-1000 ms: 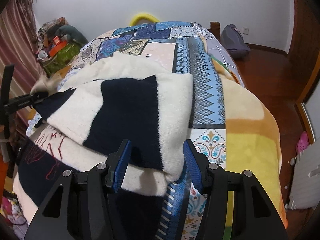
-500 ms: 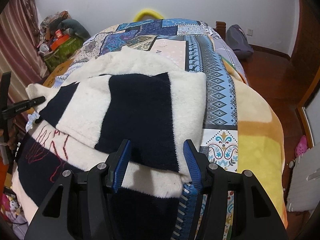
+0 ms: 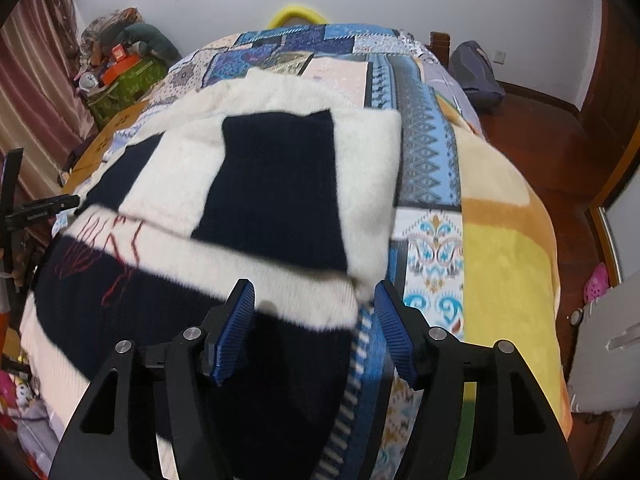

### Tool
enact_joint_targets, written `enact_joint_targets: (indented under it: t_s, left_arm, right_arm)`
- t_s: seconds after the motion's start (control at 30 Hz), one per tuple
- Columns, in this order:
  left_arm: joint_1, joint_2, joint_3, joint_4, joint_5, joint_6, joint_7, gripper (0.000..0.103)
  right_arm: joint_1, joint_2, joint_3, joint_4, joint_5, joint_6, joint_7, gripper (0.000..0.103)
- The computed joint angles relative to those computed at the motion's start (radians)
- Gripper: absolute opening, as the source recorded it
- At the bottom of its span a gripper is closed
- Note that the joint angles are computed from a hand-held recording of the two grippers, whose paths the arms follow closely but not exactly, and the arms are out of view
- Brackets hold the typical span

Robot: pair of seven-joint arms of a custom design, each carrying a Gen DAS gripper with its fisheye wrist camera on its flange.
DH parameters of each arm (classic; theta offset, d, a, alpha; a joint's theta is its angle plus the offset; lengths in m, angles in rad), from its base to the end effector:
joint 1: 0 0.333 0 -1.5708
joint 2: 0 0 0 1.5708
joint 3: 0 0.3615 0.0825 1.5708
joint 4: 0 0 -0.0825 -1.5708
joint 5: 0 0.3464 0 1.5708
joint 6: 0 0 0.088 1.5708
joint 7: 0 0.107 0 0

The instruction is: Fold small clothes

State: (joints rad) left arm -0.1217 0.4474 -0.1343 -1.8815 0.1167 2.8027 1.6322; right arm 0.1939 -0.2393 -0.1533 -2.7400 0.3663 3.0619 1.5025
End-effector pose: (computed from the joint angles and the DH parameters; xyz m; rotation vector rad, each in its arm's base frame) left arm 0.6457 -0.1622 0.3922 -1.5486 2.3129 -0.5156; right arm 0.3962 -0.0140 0.4264 -1.6030 2.0729 -0.3684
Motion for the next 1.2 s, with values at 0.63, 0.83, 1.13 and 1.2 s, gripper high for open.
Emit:
enact_joint_targets:
  t_s: [0.63, 0.83, 1.13, 1.2]
  left_arm:
    - [0.165, -0.237, -0.173, -0.313, -0.561, -0.066, 0.457, 0.025]
    - [0.112, -0.262, -0.136, -0.297, -0.618, -0.081, 0.525, 0.010]
    - [0.088, -0.186, -0.127, -0.082, -0.744, -0.106, 0.561, 0.007]
    - [0.075, -0.136, -0.119, -0.013, -0.711, -0.093, 0.505, 0.007]
  right_arm:
    - [0.392, -0.181, -0.259, -0.140, 0.329, 0.006, -0.160, 0.031]
    - [0.356, -0.187, -0.203, -0.102, 0.325, -0.026, -0.200, 0.016]
    - [0.526, -0.157, -0.367, 0.035, 0.407, 0.070, -0.362, 0.015]
    - [0.586, -0.124, -0.428, 0.079, 0.427, 0.101, -0.395, 0.015]
